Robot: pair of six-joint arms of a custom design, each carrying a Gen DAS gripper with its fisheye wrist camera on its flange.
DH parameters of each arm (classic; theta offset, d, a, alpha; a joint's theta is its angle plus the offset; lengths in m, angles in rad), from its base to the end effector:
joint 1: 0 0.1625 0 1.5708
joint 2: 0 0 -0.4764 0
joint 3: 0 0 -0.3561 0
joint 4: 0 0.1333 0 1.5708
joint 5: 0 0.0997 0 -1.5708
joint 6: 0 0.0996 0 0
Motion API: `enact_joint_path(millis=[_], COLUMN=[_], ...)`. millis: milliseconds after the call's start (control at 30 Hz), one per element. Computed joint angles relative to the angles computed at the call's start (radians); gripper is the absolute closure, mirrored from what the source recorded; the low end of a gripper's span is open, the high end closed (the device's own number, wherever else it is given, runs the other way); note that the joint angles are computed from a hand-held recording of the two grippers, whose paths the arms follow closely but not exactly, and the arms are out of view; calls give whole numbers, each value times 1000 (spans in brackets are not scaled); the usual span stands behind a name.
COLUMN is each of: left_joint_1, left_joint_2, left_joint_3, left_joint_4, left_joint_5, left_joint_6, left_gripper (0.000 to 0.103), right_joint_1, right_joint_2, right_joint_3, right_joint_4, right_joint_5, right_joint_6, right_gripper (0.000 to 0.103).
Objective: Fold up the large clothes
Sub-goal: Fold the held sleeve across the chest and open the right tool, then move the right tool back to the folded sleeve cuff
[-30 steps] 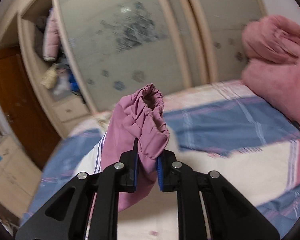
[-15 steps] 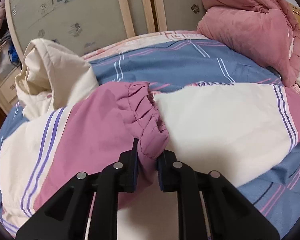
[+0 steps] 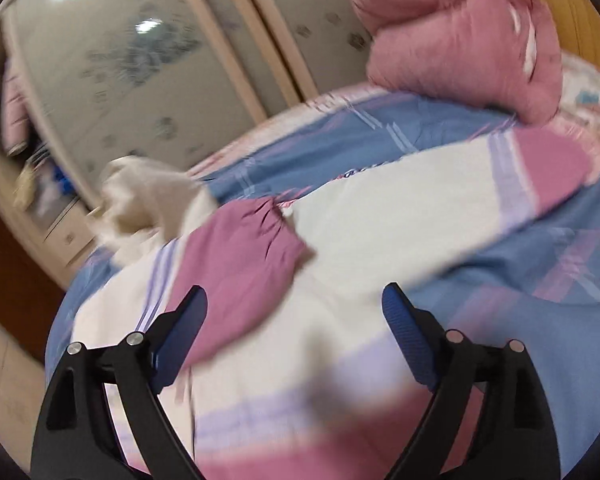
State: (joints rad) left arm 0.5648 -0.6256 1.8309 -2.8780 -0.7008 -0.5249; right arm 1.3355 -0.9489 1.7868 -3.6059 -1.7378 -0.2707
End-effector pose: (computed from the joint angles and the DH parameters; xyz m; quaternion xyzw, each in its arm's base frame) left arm -0.4109 -0.5083 0.0551 0.1949 0.8847 -0.3249 0.2715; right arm -0.0365 -0.6531 0.3420 -0.0324 -0.8239 0.5264 0.2073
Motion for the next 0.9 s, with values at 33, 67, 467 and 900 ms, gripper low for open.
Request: enact_joint_path(millis=[33, 67, 467, 900], left_joint_1=[-2, -7, -71, -131], left_joint_2=[1, 3, -3, -28], left_joint_3=[0, 0, 18, 79], left_joint_4=[3, 10, 138, 82], left_joint_5=[9, 25, 149, 121], left_joint_6=[-9, -19, -134, -125], left_gripper=[2, 2, 2, 2], right_joint_1=[-4, -5, 172, 234], right_joint_2=[-52, -101, -246, -201], right_joint_3=[105, 207, 751, 863], right_joint_4=[-61, -134, -625, -799], right_joint_5=[16, 17, -258, -344], right_joint_6=[-26, -51, -338, -329], right_gripper=[6, 1, 1, 1])
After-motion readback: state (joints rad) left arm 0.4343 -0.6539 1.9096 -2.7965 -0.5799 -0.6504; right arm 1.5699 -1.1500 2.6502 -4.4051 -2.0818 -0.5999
